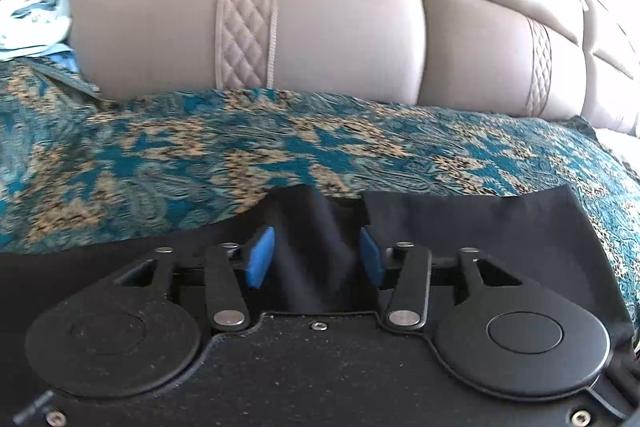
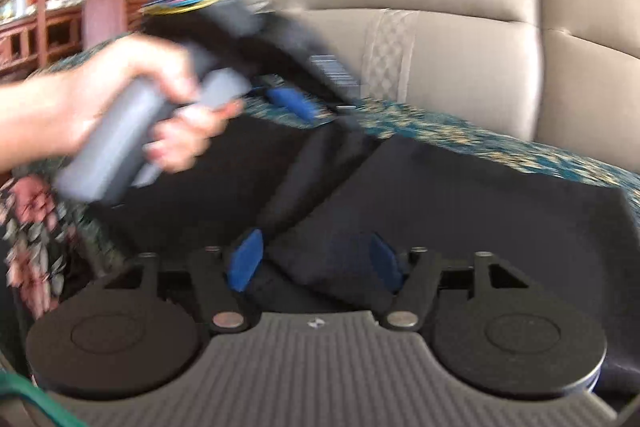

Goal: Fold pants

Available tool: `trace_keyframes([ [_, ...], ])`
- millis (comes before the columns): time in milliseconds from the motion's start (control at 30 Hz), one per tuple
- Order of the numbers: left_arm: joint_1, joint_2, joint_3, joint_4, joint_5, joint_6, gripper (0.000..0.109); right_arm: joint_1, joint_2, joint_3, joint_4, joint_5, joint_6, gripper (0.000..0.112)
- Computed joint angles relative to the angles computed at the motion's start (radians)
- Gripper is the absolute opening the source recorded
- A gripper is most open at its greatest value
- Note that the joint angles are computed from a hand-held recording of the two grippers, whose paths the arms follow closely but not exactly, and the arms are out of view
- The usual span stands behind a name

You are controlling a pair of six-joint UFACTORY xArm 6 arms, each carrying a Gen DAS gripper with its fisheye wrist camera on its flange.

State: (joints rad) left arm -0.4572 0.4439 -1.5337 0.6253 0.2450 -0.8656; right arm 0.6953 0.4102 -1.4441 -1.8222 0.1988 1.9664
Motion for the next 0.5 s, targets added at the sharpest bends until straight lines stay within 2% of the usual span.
trace_keyframes([
  [67, 0.017, -0.058, 0.072, 0.108, -0.018, -0.111, 0.061, 0.003, -0.005, 0.01, 0.012, 0.049, 0.018, 0.087],
  [133, 0.037, -0.12, 0.144, 0.271, -0.025, -0.272, 0.068, 0.004, -0.009, 0.018, 0.038, 0.095, 0.026, 0.092],
  [200, 0.058, -0.185, 0.215, 0.468, -0.028, -0.464, 0.09, 0.008, -0.01, 0.025, 0.051, 0.139, 0.045, 0.101],
  [267, 0.077, -0.245, 0.279, 0.655, -0.023, -0.655, 0.095, 0.015, -0.009, 0.026, 0.062, 0.19, 0.056, 0.103],
  [300, 0.085, -0.273, 0.309, 0.709, -0.017, -0.714, 0.097, 0.019, -0.008, 0.026, 0.07, 0.215, 0.053, 0.103],
  [367, 0.099, -0.328, 0.377, 0.769, 0.002, -0.788, 0.102, 0.027, 0.003, 0.016, 0.119, 0.261, 0.007, 0.103],
  [500, 0.124, -0.418, 0.491, 0.901, 0.059, -0.972, 0.102, 0.021, 0.036, -0.024, 0.193, 0.294, -0.036, 0.103],
])
